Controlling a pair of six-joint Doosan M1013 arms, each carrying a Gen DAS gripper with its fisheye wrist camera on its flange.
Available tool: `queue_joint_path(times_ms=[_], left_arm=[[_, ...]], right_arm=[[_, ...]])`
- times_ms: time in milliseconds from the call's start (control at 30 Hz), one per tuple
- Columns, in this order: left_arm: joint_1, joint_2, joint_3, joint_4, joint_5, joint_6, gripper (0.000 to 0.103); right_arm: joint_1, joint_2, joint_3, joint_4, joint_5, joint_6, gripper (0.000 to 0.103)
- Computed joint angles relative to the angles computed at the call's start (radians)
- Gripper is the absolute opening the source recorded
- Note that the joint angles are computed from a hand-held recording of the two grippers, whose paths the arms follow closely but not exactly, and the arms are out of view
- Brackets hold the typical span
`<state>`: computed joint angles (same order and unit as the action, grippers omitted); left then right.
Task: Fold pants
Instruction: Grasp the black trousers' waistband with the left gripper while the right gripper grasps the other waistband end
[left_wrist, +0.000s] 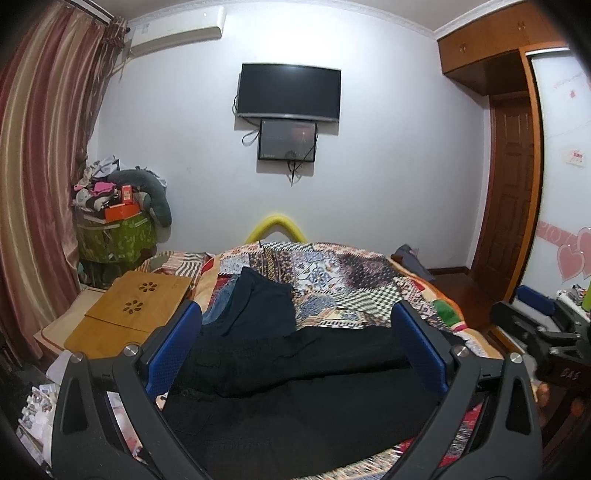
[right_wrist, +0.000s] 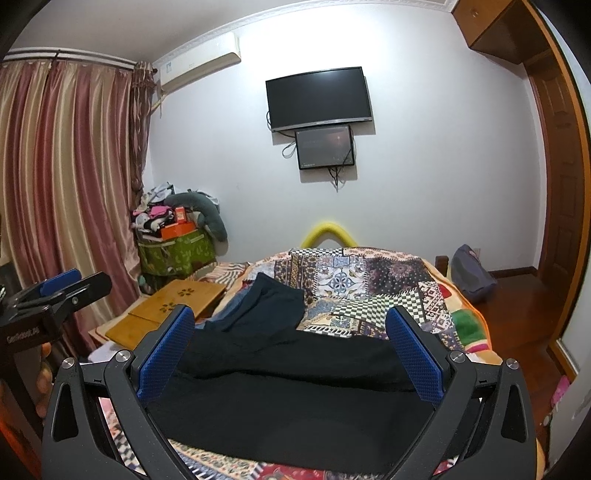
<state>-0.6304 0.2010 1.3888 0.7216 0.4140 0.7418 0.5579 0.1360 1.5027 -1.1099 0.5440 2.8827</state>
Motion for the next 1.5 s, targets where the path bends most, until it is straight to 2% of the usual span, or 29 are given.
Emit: queue_joint_path(times_ms=[67, 167, 267, 433, 533, 700, 867, 933, 1033, 1167, 1300, 1367, 1433, 1467, 1500], left_arm=[[0.016, 0.030, -0.037, -0.040, 0.016, 0.044, 0.103], [0.051, 0.094, -0.120, -0.144, 0.077, 0.145, 0.103], [0.077, 0.151, -0.189, -0.183, 0.137, 0.182, 0.103], [0.115, 0.259, -0.312, -0.210, 0.250, 0.257, 0.103], [0.147, 0.326, -0.389, -0.314, 0.307, 0.365, 0.103], [0.192, 0.452, -0.544, -0.416, 0.456, 0.445, 0.103], [0.238, 0.598, -0.745, -0.529, 0.668, 0.506, 0.102], [0.262, 0.672, -0.855, -0.586, 0.783, 0.513, 0.095], [0.284, 0.747, -0.962, -0.641, 0.900, 0.501, 0.086], [0.295, 0.802, -1.037, -0.687, 0.989, 0.503, 0.072], [0.310, 0.827, -1.064, -0.764, 1.015, 0.505, 0.056], [0.309, 0.829, -1.066, -0.763, 1.013, 0.502, 0.049], [0.300, 0.825, -1.060, -0.721, 1.003, 0.495, 0.031], [0.297, 0.822, -1.056, -0.706, 0.998, 0.497, 0.027], [0.293, 0.808, -1.033, -0.684, 0.976, 0.505, 0.023]], right_arm=[[-0.009, 0.010, -0.011, 0.011, -0.002, -0.023, 0.103], [-0.024, 0.029, -0.030, 0.025, 0.001, -0.060, 0.103], [-0.051, 0.052, -0.054, 0.072, 0.000, -0.120, 0.103], [-0.102, 0.098, -0.095, 0.257, -0.020, -0.314, 0.103], [-0.139, 0.136, -0.129, 0.425, -0.020, -0.503, 0.103], [-0.204, 0.219, -0.215, 0.741, 0.066, -0.829, 0.103], [-0.244, 0.295, -0.304, 0.915, 0.211, -1.020, 0.102], [-0.256, 0.327, -0.344, 0.967, 0.253, -1.075, 0.102], [-0.275, 0.381, -0.414, 1.045, 0.333, -1.156, 0.101], [-0.286, 0.433, -0.481, 1.104, 0.411, -1.228, 0.096], [-0.286, 0.474, -0.537, 1.129, 0.480, -1.297, 0.086], [-0.285, 0.494, -0.561, 1.132, 0.514, -1.313, 0.074], [-0.285, 0.503, -0.568, 1.155, 0.531, -1.329, 0.064], [-0.286, 0.506, -0.570, 1.166, 0.534, -1.339, 0.055], [-0.285, 0.504, -0.564, 1.182, 0.532, -1.349, 0.051]])
